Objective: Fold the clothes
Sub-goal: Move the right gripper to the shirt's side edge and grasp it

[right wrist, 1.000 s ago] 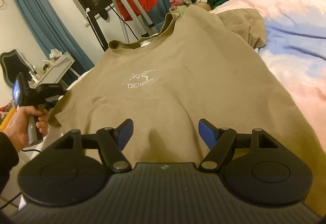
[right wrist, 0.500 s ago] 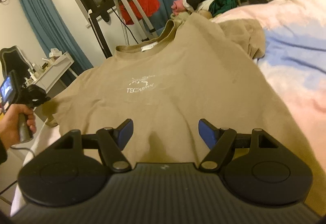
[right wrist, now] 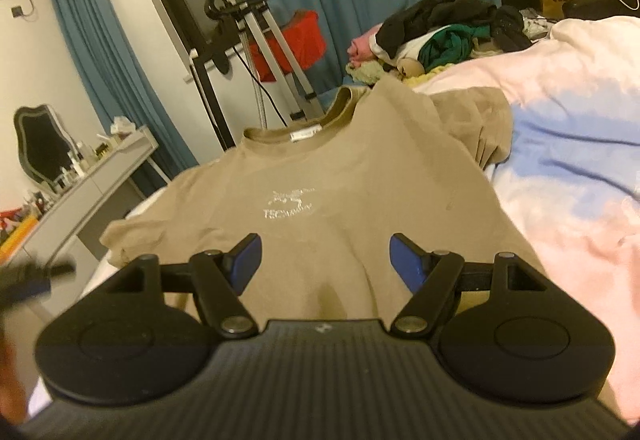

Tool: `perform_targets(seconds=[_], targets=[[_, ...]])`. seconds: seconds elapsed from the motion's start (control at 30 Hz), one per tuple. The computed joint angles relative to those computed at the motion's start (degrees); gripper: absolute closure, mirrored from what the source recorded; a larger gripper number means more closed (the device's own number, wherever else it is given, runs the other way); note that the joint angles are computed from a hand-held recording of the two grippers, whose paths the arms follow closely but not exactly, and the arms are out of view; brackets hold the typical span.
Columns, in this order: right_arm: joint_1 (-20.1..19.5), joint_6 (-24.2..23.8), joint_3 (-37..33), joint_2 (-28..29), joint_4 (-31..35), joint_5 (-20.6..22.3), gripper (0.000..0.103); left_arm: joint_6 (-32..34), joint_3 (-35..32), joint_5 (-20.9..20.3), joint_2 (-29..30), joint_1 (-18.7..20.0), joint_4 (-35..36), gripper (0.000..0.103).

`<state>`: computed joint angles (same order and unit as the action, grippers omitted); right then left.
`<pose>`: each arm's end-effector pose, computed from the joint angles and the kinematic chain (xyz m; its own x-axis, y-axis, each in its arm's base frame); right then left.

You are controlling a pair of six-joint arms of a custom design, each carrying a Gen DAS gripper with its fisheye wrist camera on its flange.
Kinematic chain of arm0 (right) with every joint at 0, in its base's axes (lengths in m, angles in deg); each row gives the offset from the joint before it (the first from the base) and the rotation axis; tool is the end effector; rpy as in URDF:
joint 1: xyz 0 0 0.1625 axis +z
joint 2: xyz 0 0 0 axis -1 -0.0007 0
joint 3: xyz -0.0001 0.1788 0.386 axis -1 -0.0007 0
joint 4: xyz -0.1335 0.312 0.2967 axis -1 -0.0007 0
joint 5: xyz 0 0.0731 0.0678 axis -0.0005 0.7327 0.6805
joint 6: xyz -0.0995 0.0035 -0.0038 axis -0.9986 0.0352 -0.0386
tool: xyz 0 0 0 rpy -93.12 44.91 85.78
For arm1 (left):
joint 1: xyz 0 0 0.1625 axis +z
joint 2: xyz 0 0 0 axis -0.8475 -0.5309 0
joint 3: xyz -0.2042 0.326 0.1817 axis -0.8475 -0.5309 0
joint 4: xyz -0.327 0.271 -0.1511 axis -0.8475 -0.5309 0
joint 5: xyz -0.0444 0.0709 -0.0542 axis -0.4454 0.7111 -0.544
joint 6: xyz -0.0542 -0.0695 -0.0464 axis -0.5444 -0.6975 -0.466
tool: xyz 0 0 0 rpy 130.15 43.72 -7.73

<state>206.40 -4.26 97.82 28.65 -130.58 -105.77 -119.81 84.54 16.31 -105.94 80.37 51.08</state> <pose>0.3275 -0.4314 -0.0033 -0.9129 -0.2772 0.2996 -0.4077 0.5835 -0.7023 -0.0696 -0.2757 0.3867 -0.6967 -0.4452 -0.5625 0.3777 0.4390 -0.8152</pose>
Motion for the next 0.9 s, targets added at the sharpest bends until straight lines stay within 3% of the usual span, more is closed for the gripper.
perform_targets(seconds=[0.07, 0.13, 0.23, 0.4, 0.77, 0.9], targets=[[-0.29, 1.55, 1.21, -1.19, -0.21, 0.89, 0.03, -6.79, 3.56, -7.4, -3.27, -9.35, 4.26, 0.022], [-0.61, 3.34, 2.47, -2.43, -0.42, 1.78, 0.03, -10.0, 6.05, -13.06, -5.17, -15.74, 5.87, 0.022], [-0.72, 4.63, 3.99, -3.47, -1.55, 1.25, 0.029, -10.24, 8.62, -18.43, -7.78, -21.99, 6.08, 0.022], [-1.55, 8.36, 5.72, -5.02, -0.27, 2.43, 0.029, -10.09, 8.82, -19.64, -7.7, -23.77, 8.13, 0.022], [-3.5, 16.12, 6.06, -5.75, 2.23, 2.71, 0.03, -6.36, 7.8, -13.94, -11.65, -16.62, 4.66, 0.021], [-4.63, 18.52, 5.48, -5.79, 2.69, 2.07, 0.03, -6.84, 7.42, -13.05, -11.7, -16.2, 4.91, 0.021]])
